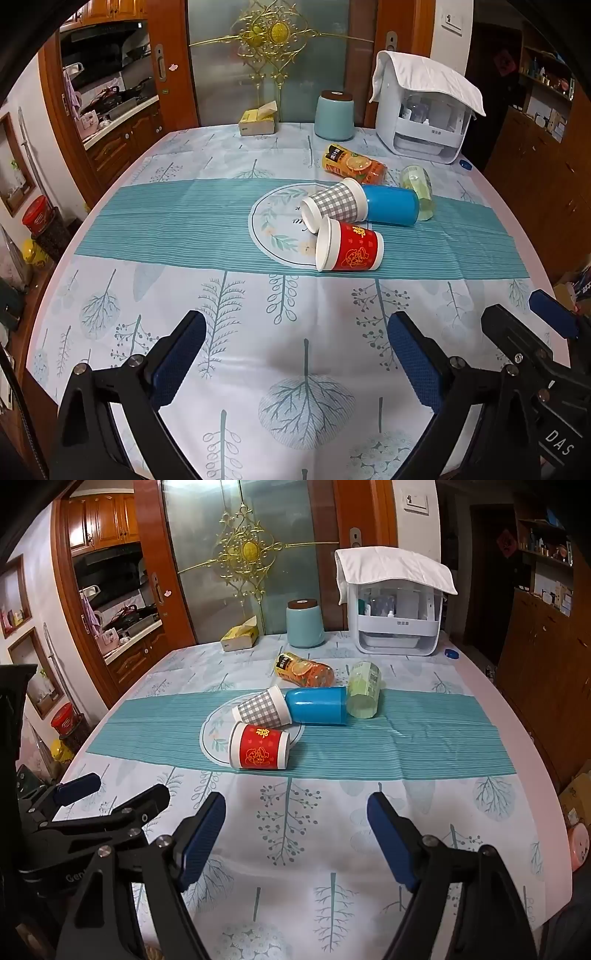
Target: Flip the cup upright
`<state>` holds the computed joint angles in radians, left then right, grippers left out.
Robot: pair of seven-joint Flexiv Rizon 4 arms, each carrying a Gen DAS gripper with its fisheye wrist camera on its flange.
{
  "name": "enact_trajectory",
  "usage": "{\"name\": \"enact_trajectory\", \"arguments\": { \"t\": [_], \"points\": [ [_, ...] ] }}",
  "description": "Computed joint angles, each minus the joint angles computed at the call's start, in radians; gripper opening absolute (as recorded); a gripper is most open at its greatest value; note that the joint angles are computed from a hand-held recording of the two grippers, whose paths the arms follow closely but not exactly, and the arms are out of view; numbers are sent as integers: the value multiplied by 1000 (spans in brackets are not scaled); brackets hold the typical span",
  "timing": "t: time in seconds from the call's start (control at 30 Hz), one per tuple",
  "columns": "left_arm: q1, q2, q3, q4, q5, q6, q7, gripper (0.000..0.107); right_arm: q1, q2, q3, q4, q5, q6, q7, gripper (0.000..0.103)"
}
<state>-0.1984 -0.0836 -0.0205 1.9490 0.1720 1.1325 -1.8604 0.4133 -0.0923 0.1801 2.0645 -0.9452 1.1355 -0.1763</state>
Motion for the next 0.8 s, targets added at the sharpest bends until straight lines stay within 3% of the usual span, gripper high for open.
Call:
{"name": "enact_trajectory", "arguments": {
  "t": [0.5,0.8],
  "points": [
    [-10,-5,-11,-10,-20,-13,12,98,-13,15,6,-6,45,-5,-50,80],
    [-18,1,-10,-15,-3,-22,-12,98,-31,33,6,33,20,33,-19,80]
  ]
}}
